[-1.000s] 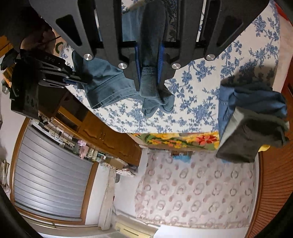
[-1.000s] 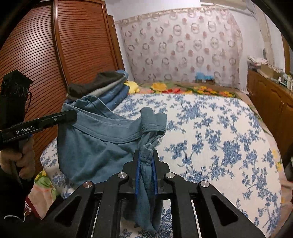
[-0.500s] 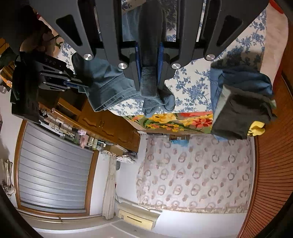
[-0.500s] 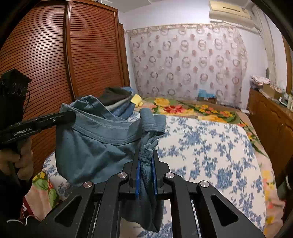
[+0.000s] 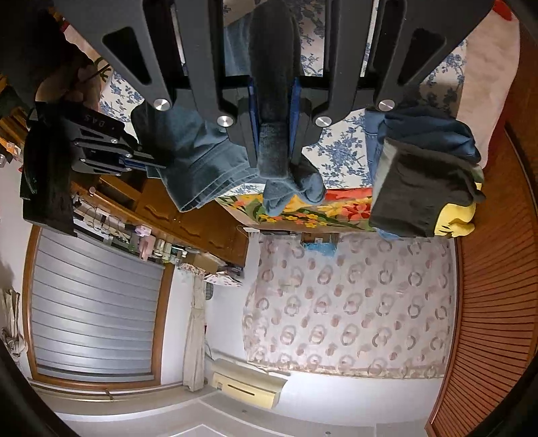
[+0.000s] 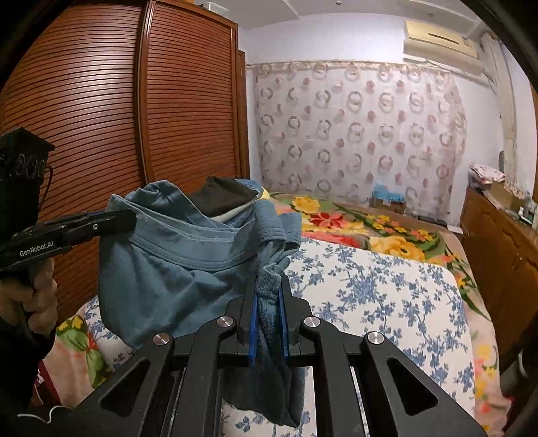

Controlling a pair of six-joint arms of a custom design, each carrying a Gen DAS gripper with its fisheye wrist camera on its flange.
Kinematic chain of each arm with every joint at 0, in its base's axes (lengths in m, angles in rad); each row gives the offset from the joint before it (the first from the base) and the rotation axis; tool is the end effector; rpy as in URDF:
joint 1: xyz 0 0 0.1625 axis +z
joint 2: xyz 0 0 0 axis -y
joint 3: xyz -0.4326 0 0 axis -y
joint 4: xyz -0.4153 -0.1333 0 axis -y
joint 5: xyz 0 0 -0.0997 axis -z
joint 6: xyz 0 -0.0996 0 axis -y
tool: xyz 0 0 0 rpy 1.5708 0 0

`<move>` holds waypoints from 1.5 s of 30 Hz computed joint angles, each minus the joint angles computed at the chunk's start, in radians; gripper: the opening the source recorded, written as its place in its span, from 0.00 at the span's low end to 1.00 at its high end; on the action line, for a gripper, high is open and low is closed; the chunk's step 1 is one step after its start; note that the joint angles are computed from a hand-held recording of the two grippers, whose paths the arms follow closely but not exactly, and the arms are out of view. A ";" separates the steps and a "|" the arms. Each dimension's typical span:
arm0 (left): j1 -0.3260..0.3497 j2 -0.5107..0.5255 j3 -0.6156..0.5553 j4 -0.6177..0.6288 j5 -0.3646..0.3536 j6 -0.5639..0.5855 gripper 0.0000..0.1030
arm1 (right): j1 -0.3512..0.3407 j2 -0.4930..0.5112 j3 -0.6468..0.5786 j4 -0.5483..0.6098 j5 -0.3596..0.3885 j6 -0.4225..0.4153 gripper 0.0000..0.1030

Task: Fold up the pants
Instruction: 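Lift the folded shorts with both tools and carry them toward the clothes stack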

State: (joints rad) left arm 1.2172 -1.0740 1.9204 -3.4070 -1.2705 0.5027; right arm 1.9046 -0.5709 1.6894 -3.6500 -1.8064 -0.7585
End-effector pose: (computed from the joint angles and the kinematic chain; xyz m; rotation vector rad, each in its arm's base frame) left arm -0.0605 -0.6339 0.2629 0.8446 2.3377 -1.3054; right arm 0.3274 -0.6083 0.0490 1.1498 -2.1842 1.1934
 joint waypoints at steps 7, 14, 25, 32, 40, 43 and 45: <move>0.008 0.007 -0.020 0.008 0.021 0.006 0.16 | 0.003 0.029 -0.068 0.055 0.004 -0.030 0.10; 0.020 0.015 -0.054 0.003 0.045 0.005 0.16 | 0.011 0.072 -0.188 0.144 0.015 -0.073 0.10; 0.031 0.043 -0.160 -0.003 0.078 0.041 0.16 | 0.015 0.153 -0.417 0.294 0.058 -0.168 0.10; 0.057 0.077 -0.253 0.000 0.084 0.058 0.16 | 0.010 0.243 -0.614 0.389 0.094 -0.231 0.10; 0.092 0.126 -0.350 0.003 0.089 0.048 0.16 | 0.006 0.380 -0.873 0.505 0.116 -0.314 0.10; 0.105 0.154 -0.394 -0.018 0.105 0.036 0.16 | 0.007 0.459 -1.024 0.581 0.120 -0.346 0.10; 0.115 0.169 -0.420 -0.023 0.108 0.016 0.16 | 0.008 0.536 -1.177 0.668 0.123 -0.362 0.10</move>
State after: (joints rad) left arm 1.3320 -0.9047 1.5001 -3.4302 -1.1622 0.5185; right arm 1.9127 -0.0352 0.5123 -2.9818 -1.6833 -1.1206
